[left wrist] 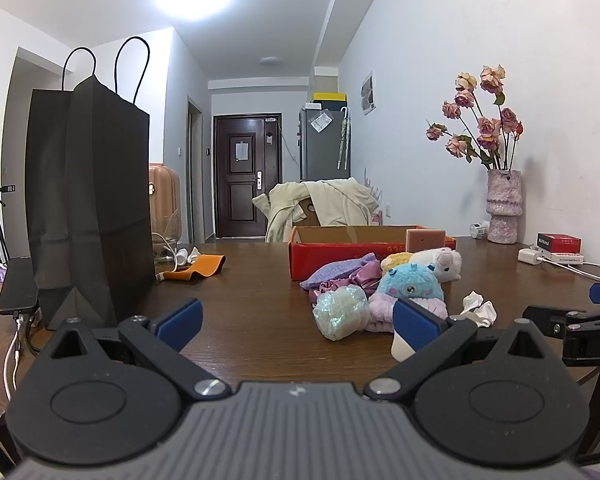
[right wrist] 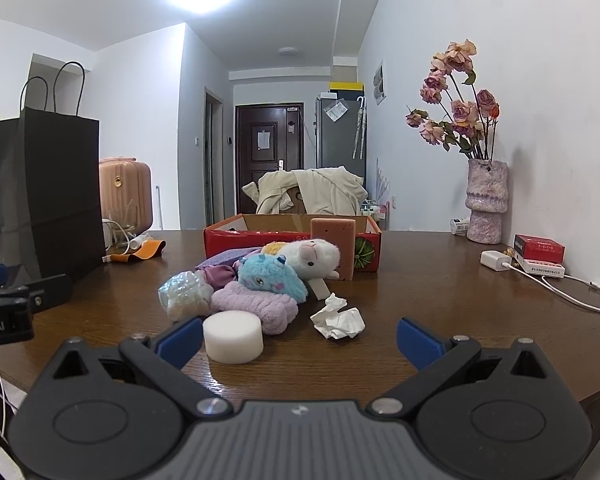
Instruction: Organize soft objects
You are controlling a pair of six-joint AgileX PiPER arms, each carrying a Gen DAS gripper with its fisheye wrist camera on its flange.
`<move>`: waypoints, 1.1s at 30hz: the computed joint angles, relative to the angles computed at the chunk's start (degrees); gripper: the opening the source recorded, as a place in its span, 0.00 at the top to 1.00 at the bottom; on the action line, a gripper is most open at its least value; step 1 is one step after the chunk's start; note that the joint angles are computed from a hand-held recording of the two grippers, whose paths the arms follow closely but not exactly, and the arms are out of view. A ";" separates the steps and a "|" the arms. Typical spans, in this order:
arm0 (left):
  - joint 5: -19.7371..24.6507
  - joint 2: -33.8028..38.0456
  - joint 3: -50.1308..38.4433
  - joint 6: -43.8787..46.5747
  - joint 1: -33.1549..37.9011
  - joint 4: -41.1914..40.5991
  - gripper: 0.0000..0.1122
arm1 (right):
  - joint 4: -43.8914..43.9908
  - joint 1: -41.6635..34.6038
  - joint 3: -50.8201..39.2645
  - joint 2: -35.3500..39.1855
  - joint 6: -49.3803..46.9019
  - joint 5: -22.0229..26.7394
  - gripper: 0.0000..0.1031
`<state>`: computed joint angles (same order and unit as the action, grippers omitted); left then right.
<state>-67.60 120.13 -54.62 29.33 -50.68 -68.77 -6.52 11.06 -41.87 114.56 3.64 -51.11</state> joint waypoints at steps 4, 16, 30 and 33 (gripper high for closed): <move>0.02 0.02 -0.01 -0.02 -0.01 -0.01 0.08 | 0.26 0.12 0.00 0.09 -0.12 -0.16 0.00; 0.17 -0.02 -0.01 -0.03 0.07 0.04 0.08 | -0.14 -0.10 0.04 -0.16 0.06 0.06 0.00; 5.40 0.48 -0.92 -1.17 4.51 4.32 0.08 | -3.24 -0.98 -3.77 2.50 2.78 2.64 0.00; 7.57 1.48 -3.00 -0.96 6.80 7.09 0.08 | -1.76 -0.95 -5.35 3.71 1.51 1.72 0.00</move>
<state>-60.03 121.61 -57.62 28.37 -43.88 -61.68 -8.28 10.11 -47.22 118.27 5.15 -49.39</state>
